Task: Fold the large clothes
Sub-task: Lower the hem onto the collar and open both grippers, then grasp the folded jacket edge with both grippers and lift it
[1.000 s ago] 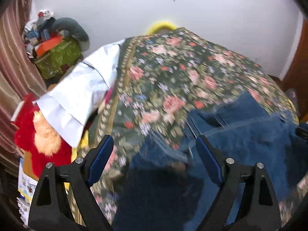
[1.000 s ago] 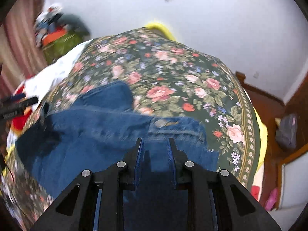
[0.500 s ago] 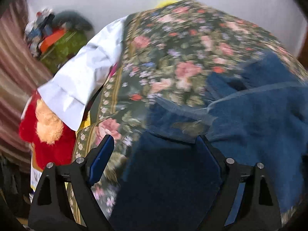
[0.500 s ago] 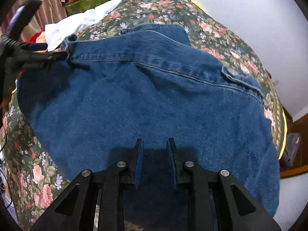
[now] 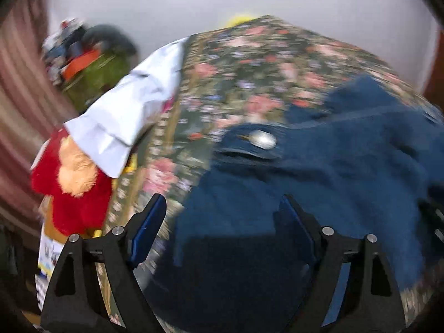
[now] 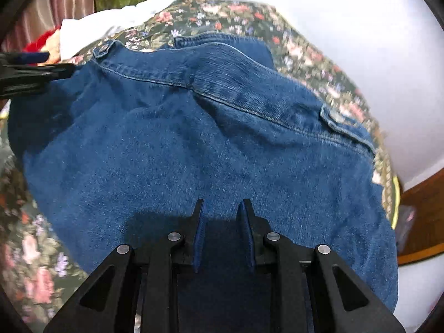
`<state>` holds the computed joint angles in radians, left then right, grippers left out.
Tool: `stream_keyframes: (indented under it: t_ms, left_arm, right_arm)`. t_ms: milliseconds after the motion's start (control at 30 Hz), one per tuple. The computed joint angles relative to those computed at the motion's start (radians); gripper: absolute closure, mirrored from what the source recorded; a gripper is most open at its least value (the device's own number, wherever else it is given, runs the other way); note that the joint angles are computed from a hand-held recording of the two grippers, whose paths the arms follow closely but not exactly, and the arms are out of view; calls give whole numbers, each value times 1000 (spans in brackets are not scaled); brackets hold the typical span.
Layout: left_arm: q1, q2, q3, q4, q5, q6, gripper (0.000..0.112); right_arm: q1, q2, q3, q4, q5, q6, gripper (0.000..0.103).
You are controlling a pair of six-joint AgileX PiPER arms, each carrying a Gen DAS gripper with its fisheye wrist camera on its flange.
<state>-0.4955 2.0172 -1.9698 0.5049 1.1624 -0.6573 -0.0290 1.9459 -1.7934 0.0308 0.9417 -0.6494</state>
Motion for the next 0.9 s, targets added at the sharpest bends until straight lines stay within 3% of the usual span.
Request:
stream_keyframes:
  t_ms: [33, 67, 100, 167, 233, 300, 333, 533, 900]
  left_arm:
    - [-16, -31, 47, -12, -20, 6, 28]
    - [-30, -43, 77, -15, -31, 8, 28]
    - [-39, -49, 100, -10, -36, 5, 27]
    - [-48, -23, 122, 0, -18, -2, 27]
    - [-38, -21, 172, -15, -24, -26, 27]
    - [-27, -56, 270, -1, -109, -63, 25]
    - [-31, -73, 298, 14, -132, -79, 25]
    - [-61, -124, 308, 34, -71, -116, 25]
    - [15, -482, 594, -98, -216, -348, 25]
  right_arm:
    - [21, -17, 38, -76, -54, 59, 52]
    - [32, -34, 79, -144, -119, 111, 21]
    - [31, -38, 97, -173, -155, 129, 3]
    - [-3, -12, 55, -110, -109, 89, 2]
    - [-63, 49, -79, 19, 51, 38, 2]
    - [-95, 74, -143, 58, 119, 30, 2]
    - [-101, 64, -139, 47, 118, 34, 2]
    - [-135, -21, -88, 48, 101, -27, 2]
    - [-190, -198, -2, 203, 137, -115, 2]
